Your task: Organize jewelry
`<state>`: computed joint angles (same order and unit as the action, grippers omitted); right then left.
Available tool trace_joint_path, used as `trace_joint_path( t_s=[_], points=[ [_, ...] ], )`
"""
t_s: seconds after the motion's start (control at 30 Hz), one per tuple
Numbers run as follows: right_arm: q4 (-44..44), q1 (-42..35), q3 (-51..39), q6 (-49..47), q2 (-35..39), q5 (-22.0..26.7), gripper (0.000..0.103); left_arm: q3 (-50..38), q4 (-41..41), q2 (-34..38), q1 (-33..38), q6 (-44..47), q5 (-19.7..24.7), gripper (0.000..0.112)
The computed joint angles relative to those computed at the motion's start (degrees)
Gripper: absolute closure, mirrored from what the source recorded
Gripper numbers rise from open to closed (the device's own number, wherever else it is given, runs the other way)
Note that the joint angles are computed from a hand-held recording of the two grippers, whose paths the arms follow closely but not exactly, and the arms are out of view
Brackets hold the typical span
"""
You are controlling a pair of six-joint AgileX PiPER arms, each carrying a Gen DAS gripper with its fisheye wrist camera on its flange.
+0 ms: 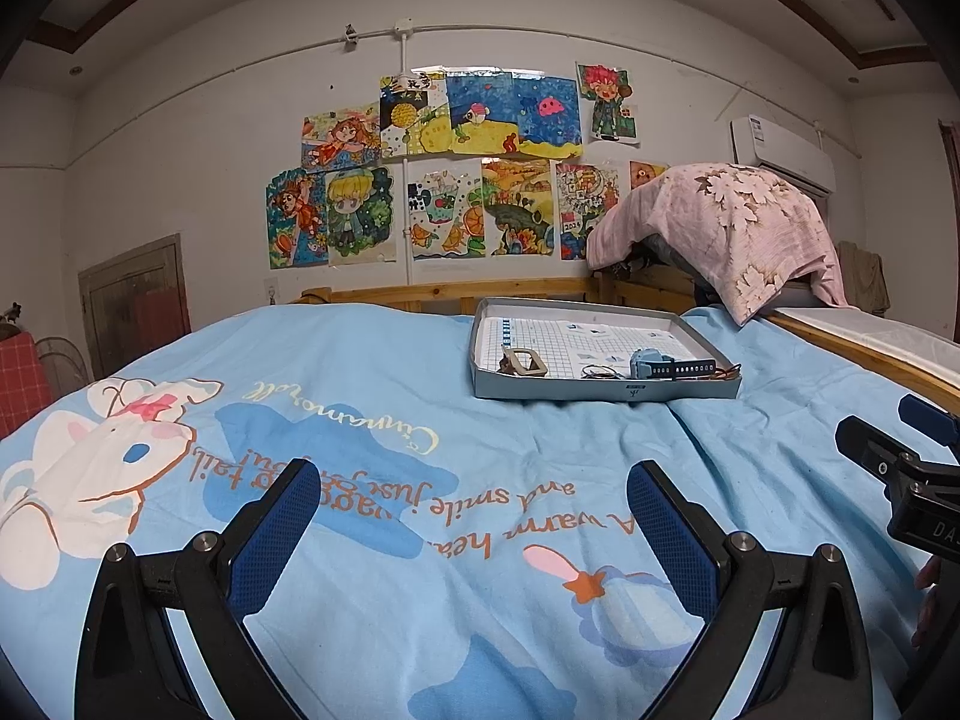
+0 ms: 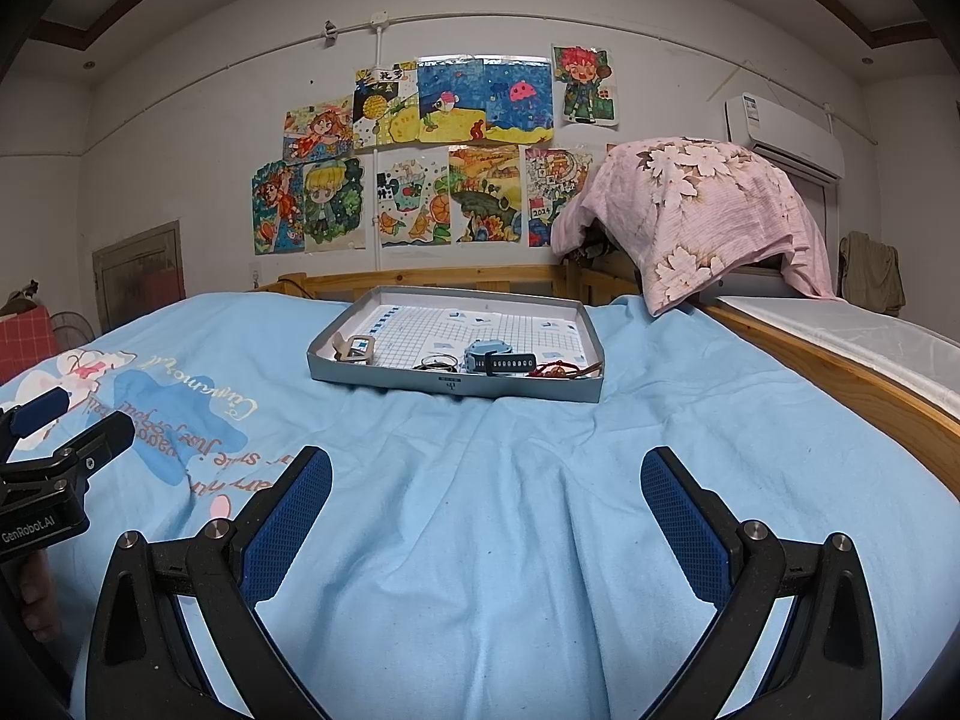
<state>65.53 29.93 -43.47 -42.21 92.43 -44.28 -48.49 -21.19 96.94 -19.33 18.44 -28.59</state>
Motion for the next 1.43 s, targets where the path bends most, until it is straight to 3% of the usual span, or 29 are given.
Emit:
trace_joint_path(
  t_s=[0.6, 1.2, 1.43],
  points=[
    [-0.01, -0.15, 0.06, -0.1, -0.13, 0.16, 0.002, 0.38, 1.26, -0.23, 0.54, -0.8, 0.05, 0.009],
    [0.86, 0.89, -0.53, 0.08, 0.89, -0.27, 0.002, -1.16, 1.44, 0.4, 1.75, 1.21, 2.58, 0.009],
    [0.67, 0.88, -0.67, 0.74, 1.42, -0.19, 0.002, -1.62, 5.09, 0.44, 3.15, -1.3, 4.01, 0.009]
  ],
)
